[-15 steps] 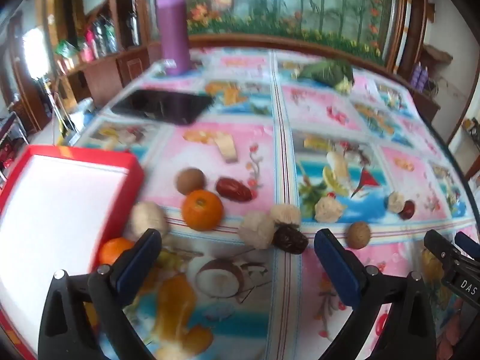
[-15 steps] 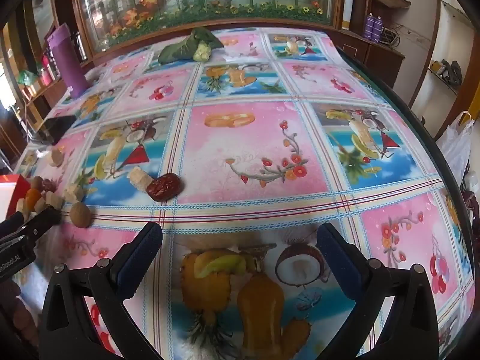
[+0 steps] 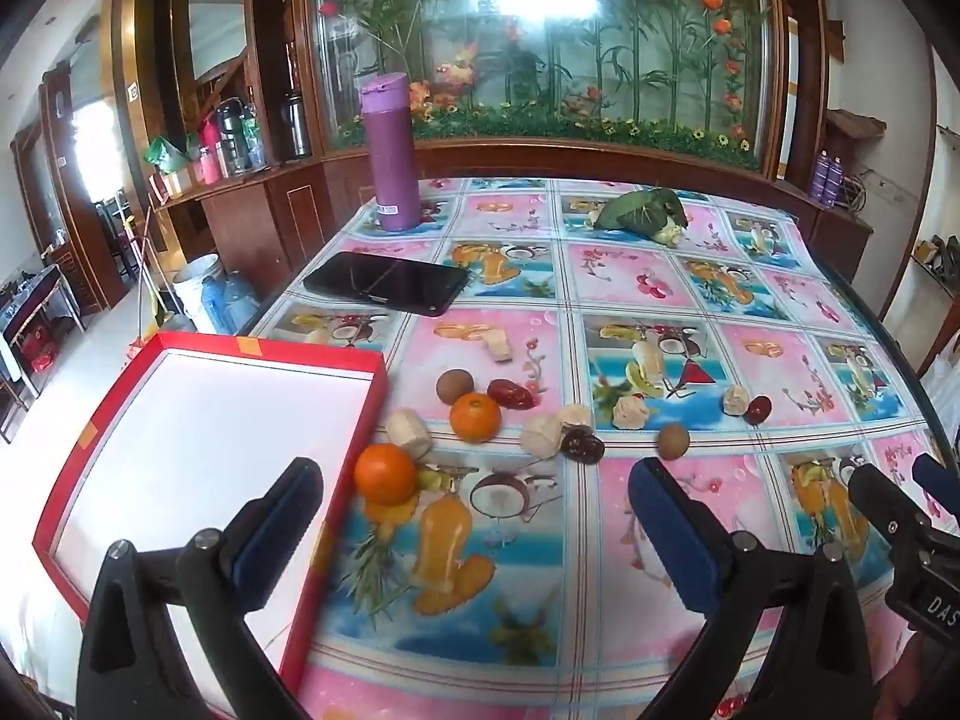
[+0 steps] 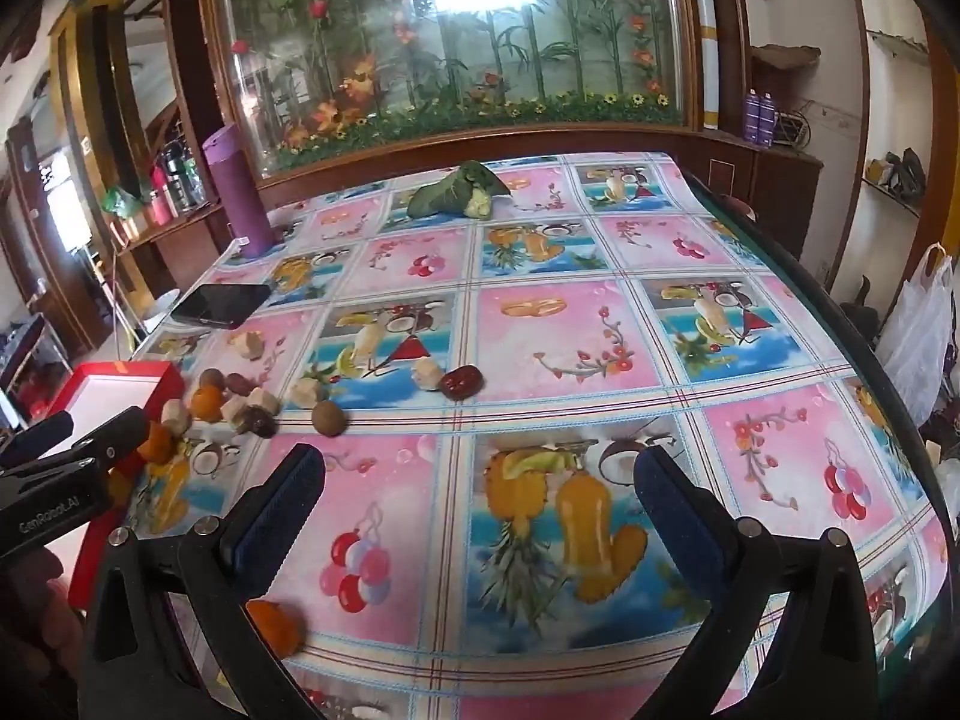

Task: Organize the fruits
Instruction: 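Reach the left gripper toward a beige cube while the right gripper reaches toward an orange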

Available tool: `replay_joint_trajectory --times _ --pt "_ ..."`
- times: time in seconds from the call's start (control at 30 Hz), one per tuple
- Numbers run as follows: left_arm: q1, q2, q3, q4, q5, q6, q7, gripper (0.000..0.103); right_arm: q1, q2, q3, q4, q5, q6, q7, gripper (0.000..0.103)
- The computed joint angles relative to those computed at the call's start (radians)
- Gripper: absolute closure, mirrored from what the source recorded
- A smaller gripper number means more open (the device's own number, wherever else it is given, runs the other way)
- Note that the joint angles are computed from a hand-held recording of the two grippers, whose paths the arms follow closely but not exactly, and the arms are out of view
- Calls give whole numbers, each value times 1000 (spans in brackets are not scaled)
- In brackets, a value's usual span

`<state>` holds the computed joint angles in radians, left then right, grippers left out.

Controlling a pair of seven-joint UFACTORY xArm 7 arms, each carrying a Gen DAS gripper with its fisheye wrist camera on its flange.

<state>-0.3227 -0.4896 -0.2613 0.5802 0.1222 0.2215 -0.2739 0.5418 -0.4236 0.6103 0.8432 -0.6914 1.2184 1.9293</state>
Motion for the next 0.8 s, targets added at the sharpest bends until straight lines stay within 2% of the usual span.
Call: replay_joint_trajectory --times 0.17,0.4,0.57,0.6,0.8 --pt "-39 -21 42 -17 -33 -9 41 0 2 55 24 65 -39 56 -15 0" --pt "-58 -37 62 -26 -69 -1 78 0 39 77 -9 70 -48 50 -1 0" --pt "-37 -42 39 -19 -61 19 74 0 52 81 -19 68 -52 48 1 0" --pt "-14 -41 14 -10 -39 32 65 0 54 80 -19 68 -53 49 2 0" --pt "-14 -44 15 -14 -31 33 60 0 60 83 -24 70 -53 49 4 0"
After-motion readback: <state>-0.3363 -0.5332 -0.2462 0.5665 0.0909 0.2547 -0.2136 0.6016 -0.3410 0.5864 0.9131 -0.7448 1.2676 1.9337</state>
